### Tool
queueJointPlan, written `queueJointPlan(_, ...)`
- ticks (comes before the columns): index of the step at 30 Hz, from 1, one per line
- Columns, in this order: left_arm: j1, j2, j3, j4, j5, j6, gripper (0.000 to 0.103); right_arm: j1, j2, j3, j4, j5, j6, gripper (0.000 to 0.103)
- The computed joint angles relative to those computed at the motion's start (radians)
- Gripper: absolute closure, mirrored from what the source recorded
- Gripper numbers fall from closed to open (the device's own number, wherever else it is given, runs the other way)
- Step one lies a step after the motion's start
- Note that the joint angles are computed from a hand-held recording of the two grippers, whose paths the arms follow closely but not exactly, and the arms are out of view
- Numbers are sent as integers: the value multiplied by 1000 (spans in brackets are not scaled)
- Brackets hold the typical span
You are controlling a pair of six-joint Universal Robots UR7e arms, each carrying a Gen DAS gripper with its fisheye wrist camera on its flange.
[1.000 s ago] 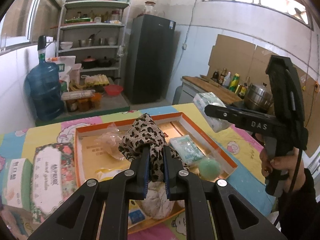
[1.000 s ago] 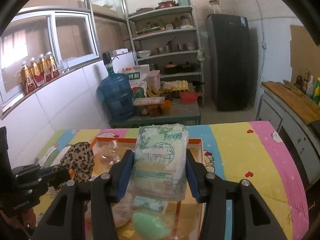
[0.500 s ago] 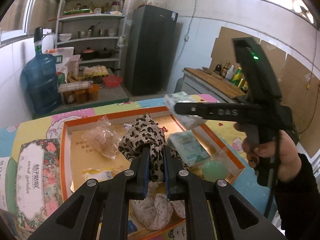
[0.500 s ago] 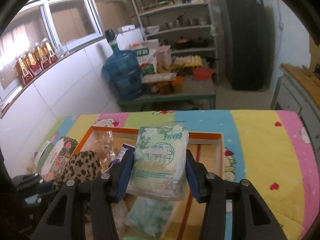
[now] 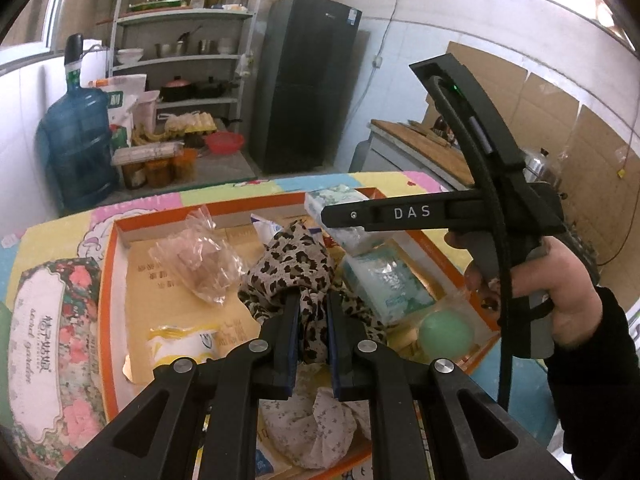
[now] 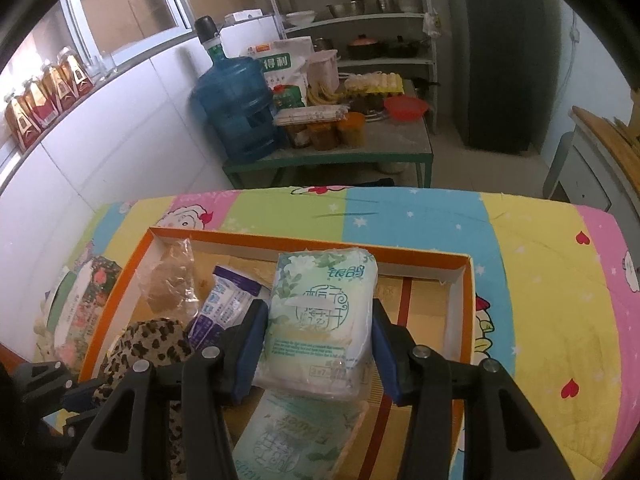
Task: Organize soft objects
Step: 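Open the left tool over the tray while the right tool releases the diaper pack there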
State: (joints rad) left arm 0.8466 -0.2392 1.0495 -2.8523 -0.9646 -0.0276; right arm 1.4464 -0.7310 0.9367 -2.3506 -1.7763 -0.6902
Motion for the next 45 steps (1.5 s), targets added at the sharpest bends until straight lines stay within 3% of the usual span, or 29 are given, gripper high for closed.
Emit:
queueJointPlan(8,11,6,-4,2,-5,-16,87,-2,2,-2,9,-10,0,52)
queueJointPlan(15,17,-4,9,-9,-23,-37,64,-6,3,-5,15,-5,13,45)
queueJointPlan(21,16,-23,42,-48,-22,-32,53,-8,-12,15,-6,2,17,40)
queueJointPlan(45,-43,-126,250,-236,37,26,52,8,-183,256,-165,90,37,39)
